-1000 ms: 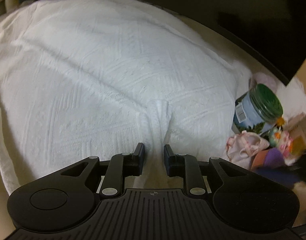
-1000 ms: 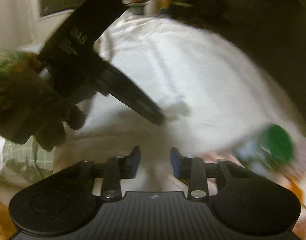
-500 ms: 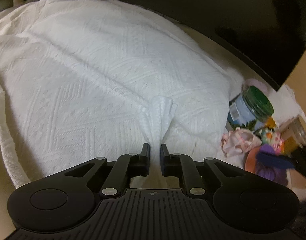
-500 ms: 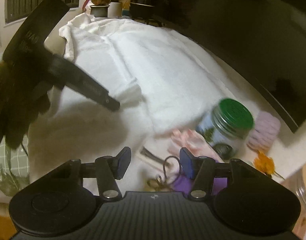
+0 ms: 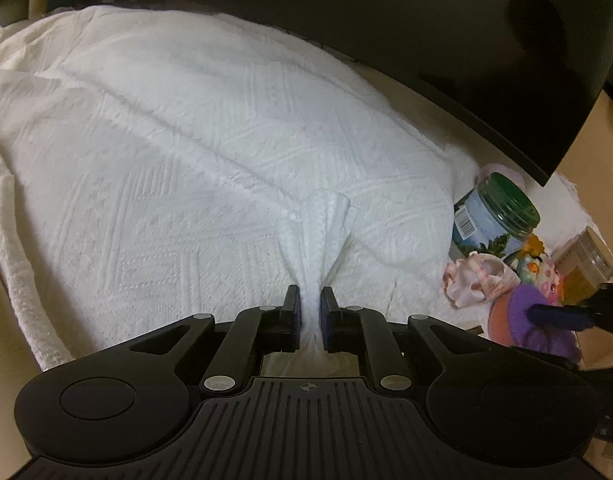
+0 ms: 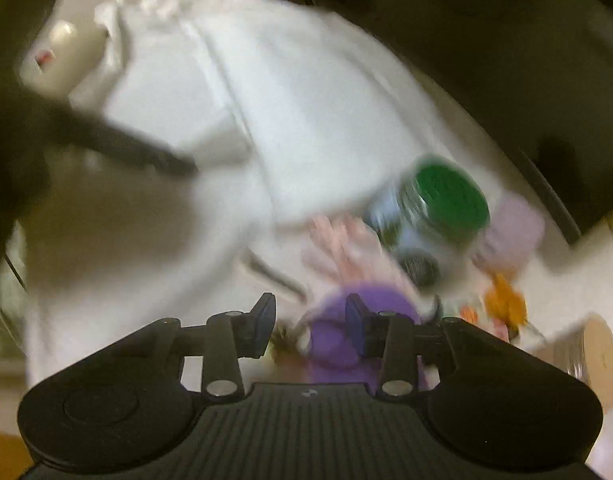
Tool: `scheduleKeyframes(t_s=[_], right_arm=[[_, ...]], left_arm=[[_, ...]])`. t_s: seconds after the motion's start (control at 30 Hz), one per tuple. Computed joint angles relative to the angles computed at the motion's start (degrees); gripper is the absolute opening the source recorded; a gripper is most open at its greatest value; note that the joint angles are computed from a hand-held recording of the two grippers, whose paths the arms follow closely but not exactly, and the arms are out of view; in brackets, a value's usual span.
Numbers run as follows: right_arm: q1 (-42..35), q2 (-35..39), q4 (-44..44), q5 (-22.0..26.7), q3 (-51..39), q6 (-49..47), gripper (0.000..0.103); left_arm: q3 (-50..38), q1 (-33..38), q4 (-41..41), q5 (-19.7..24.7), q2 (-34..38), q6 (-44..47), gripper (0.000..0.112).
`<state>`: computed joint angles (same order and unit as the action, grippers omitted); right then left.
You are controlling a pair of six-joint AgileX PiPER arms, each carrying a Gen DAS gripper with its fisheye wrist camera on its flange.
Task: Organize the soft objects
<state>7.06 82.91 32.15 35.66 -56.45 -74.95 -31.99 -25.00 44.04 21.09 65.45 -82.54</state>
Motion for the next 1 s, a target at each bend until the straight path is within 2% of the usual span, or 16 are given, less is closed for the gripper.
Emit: scheduleKeyframes(t_s=[0.03,0.13,0.17,0.2,0.23,0.27,0.37,0.5,0.6,0.73,0.8,1.0], right_arm=[[-0.8,-1.9,2.1,-2.0,2.6,-4.2,0.040],[-1.9,-4.3,2.5,-2.5,5.0,-8.0,0.038],[-2.0,-4.6,1.5,-2.3,5.1,-7.7,0.033],[-2.4,-4.7,1.2,-2.1,5.0,-7.9,0.014],[-2.7,-4.8,0.6,-1.3,4.4,-7.1,0.004],[-3.4,-4.7,0.2,0.2,3.3,-6.0,0.002],[-7.5,-4.5,3.0,6.7,-1.4,-4.6,0.002],[-14.7,-2.1,8.1,18.6,-11.6,-1.9,0.002],[-18.9,0.9,11.6,24.5,-18.7,-0.7,0.002],[-23.1,5.8,14.5,31.3,-30.3,2.0,0.002],[-24.9,8.1,16.2,33.0,-35.2,2.8,0.002],[-32.8,11.5,20.0,32.9,-42.6,1.3,0.002]], left_arm=[[0.0,-0.2,0.6,0.2,0.0,-0.8,0.013],[-0.1,-0.6,1.7,0.7,0.2,-3.0,0.013],[-0.2,-0.7,1.9,0.9,0.2,-3.7,0.013],[-0.4,-0.7,1.7,1.1,0.3,-4.3,0.013],[-0.8,-0.6,0.9,1.4,0.4,-4.2,0.012],[-1.3,-0.4,-0.1,1.7,0.4,-3.4,0.012],[-4.1,-1.0,-0.5,3.9,0.5,-1.8,0.011],[-10.4,-2.4,0.4,7.5,0.9,0.3,0.011],[-16.6,-2.9,-0.9,9.6,2.6,3.9,0.011],[-27.8,-2.9,-2.9,11.4,7.5,13.0,0.011],[-34.8,-2.4,-7.1,12.0,11.2,19.0,0.011],[-54.6,-5.7,-21.1,13.0,24.2,34.5,0.011]])
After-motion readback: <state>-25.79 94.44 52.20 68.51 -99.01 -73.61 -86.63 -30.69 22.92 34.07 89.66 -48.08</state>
